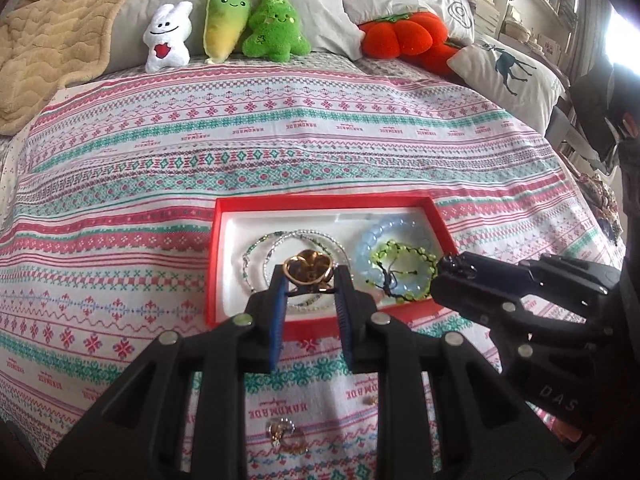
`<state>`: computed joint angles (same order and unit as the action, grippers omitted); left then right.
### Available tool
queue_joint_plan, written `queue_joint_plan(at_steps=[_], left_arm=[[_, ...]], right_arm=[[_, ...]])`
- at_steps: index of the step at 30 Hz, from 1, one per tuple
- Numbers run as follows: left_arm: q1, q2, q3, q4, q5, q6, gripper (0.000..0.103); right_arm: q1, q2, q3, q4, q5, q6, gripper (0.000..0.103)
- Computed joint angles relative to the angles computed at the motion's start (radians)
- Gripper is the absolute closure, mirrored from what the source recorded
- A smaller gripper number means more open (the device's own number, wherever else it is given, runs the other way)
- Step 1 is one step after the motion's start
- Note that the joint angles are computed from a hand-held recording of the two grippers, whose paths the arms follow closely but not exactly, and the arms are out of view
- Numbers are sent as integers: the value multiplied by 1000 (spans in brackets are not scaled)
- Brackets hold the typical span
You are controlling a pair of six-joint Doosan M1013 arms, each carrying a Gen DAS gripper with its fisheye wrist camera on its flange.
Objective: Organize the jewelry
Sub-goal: 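Carry clip and ring into the red box and open both tools, then move left tool toward the remaining gold earrings on the cover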
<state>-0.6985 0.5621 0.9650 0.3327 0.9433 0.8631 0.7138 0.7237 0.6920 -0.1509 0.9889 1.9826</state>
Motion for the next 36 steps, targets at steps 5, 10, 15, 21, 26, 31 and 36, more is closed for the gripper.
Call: queue_joint_plan(at_steps=[5, 10, 15, 21, 26, 31, 36], left_arm=[[0, 23, -26, 17, 28, -3, 78], [0, 29, -31, 33, 42, -18, 78], [1, 18, -19, 41, 41, -28, 70], [-4, -6, 6, 64, 31, -27, 57], [-9, -38, 46, 87, 13, -32, 44], [-13, -62, 76, 90, 16, -31, 37], [-19, -90, 113, 105, 21, -39, 23]], right_arm=[[-1, 13, -17, 2, 9, -1, 78], [-2, 16, -22, -2, 13, -6, 78], [-8, 16, -23, -4, 10, 7, 77], [-10, 16, -18, -8, 6, 6, 77], [-15, 13, -15, 7, 13, 13, 75], [-16, -6, 11, 23, -2, 14, 36], [-9, -34, 46, 20, -33, -7, 35]])
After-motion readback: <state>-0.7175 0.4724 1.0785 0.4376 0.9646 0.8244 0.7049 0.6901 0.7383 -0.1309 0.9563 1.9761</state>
